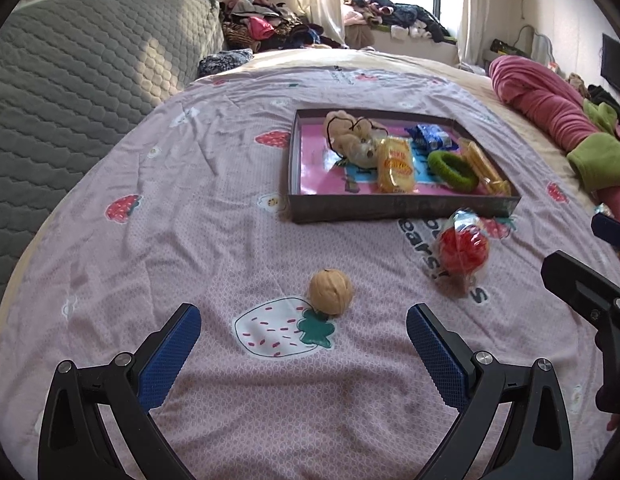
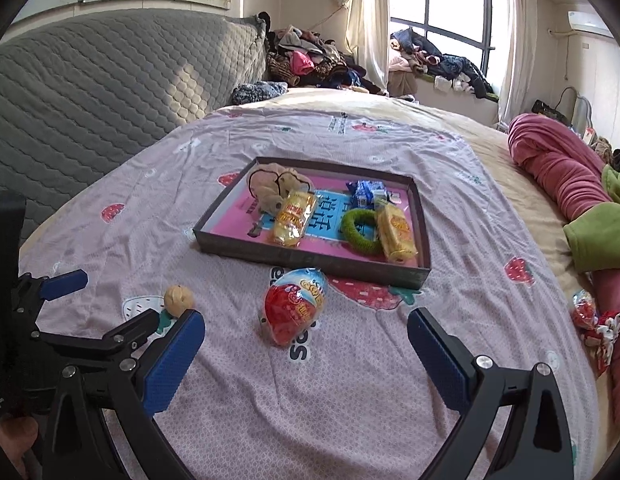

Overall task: Organize objects
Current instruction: 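Withdraw both tools from the tray toward the walnut and egg toy, then grasp the walnut with the left tool while the right tool grasps the egg toy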

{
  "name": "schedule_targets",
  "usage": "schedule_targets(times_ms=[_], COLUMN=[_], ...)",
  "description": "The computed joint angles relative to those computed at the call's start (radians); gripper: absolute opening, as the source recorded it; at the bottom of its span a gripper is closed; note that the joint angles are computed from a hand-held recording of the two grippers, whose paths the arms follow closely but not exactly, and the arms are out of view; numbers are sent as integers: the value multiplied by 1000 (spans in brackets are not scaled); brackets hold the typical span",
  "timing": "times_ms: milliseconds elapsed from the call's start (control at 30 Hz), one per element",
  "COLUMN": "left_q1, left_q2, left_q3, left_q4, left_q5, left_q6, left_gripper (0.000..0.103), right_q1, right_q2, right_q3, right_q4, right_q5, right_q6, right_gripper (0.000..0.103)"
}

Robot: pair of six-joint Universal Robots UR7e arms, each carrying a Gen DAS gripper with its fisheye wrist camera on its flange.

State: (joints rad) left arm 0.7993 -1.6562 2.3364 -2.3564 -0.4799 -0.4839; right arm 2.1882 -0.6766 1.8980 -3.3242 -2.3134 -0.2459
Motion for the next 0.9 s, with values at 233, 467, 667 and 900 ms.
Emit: schedule_targets(times_ms=[233,467,667,900], left_q1=[55,106,132,155], left_q2=[64,115,154,196], left_q3=[3,-17,-35,-53], left_q4=[-128,-203,-244,-294], left_q5=[-30,-50,-56,-68], left_q6=[80,139,170,206], left_gripper=[102,102,102,102], right_q1=[-27,-54,-76,-91], right_q2=[51,97,126,163], right_q3=[-47,-96,-125,-163], right_q4=[15,38,58,59], right_q5=[-7,-21,-23,-48], right_q6=[12,15,23,16], right_gripper=[102,102,102,102])
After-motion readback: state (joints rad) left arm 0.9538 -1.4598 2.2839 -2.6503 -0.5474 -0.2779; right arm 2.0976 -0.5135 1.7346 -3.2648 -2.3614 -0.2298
